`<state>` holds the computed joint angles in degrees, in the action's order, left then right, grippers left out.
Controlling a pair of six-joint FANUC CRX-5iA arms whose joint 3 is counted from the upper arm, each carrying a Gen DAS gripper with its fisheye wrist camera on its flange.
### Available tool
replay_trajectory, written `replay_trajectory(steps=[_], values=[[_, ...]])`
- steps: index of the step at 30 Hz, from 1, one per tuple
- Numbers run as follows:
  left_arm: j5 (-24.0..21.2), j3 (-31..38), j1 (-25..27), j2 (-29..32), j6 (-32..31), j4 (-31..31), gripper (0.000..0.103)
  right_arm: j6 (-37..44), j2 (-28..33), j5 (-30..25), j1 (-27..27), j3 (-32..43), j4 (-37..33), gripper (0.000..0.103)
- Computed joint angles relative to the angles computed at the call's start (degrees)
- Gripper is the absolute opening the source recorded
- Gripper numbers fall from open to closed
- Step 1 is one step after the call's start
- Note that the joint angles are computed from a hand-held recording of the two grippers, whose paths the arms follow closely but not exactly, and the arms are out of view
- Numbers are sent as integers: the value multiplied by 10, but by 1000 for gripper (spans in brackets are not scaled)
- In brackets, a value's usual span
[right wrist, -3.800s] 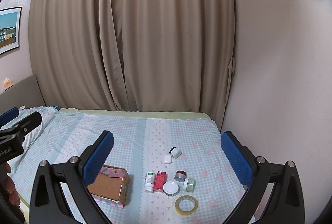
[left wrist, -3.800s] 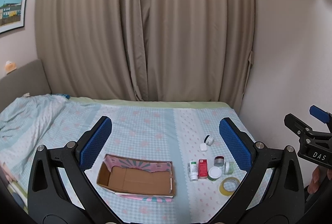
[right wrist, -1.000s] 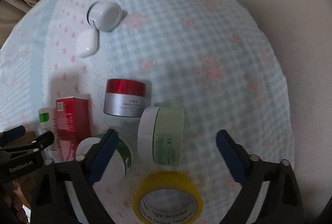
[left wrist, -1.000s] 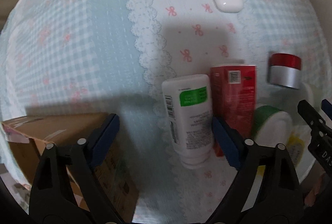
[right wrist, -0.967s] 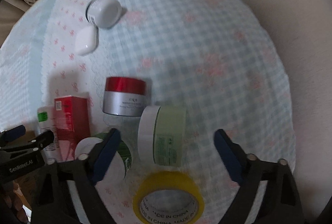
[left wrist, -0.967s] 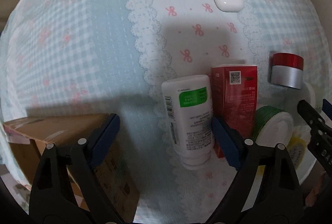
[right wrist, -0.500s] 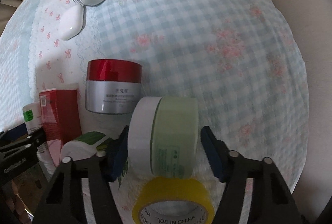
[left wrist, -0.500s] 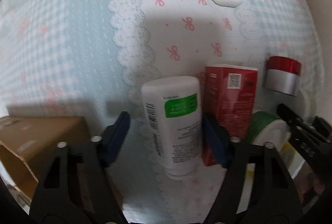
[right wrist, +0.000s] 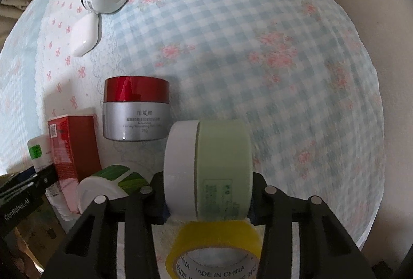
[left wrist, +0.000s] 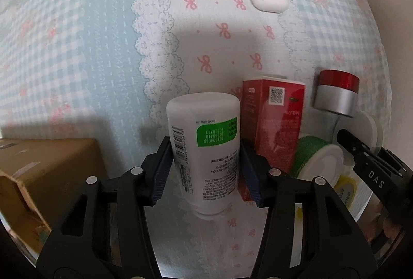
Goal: Organize rigid objects
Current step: 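Reach the left tool to the white bottle while the right tool reaches the pale green jar, then close the left tool on the white bottle while the right tool grips the green jar, then carry both held items over the cardboard box and lower them inside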
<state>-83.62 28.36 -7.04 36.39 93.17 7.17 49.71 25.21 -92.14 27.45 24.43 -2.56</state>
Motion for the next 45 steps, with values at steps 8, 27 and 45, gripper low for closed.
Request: replay_trajectory(steps=[8, 27, 45], values=[[24, -37, 16, -68, -7, 13, 47, -15, -49, 9, -1, -26, 13, 40], [43, -102, 105, -316, -16, 71, 47, 26, -62, -56, 94, 213, 107, 40], [-69, -99, 360, -381, -287, 145, 47, -22, 62, -120, 243, 501, 107, 40]])
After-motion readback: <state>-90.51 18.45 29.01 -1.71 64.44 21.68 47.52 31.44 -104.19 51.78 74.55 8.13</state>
